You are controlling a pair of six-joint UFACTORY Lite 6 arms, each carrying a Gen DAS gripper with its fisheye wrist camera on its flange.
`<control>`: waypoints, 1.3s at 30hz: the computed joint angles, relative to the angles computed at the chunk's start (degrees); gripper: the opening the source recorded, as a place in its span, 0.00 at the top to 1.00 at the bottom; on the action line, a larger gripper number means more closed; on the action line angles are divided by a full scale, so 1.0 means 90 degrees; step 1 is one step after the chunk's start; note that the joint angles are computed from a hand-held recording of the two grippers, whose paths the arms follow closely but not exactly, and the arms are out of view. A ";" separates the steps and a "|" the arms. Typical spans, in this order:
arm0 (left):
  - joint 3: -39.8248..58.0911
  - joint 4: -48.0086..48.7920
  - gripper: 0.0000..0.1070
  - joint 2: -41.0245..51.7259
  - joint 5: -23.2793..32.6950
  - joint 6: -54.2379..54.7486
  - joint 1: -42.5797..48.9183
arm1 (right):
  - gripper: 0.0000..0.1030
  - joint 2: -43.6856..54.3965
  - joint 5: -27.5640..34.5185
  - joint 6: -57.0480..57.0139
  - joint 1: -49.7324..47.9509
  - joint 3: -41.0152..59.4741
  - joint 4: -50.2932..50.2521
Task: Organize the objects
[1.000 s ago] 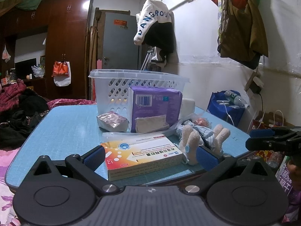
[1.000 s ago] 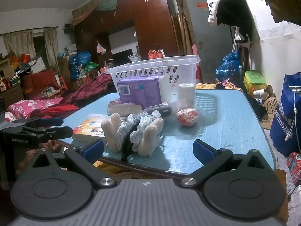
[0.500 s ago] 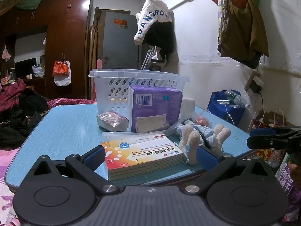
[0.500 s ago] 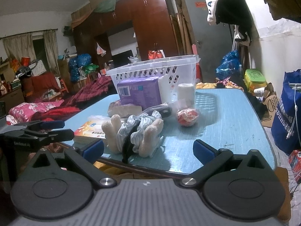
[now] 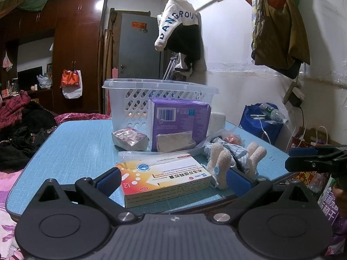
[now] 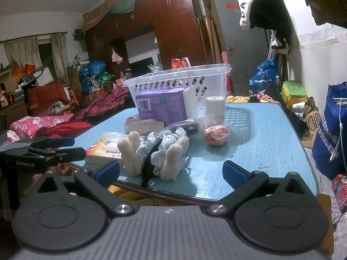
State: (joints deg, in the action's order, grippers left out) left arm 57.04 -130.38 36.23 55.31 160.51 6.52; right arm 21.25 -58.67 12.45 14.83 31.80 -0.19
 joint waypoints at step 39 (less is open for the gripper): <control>0.0052 0.0050 0.04 0.0047 -0.0039 -0.0064 -0.0017 | 0.00 0.0153 -0.0069 -0.0031 0.0021 0.0048 0.0031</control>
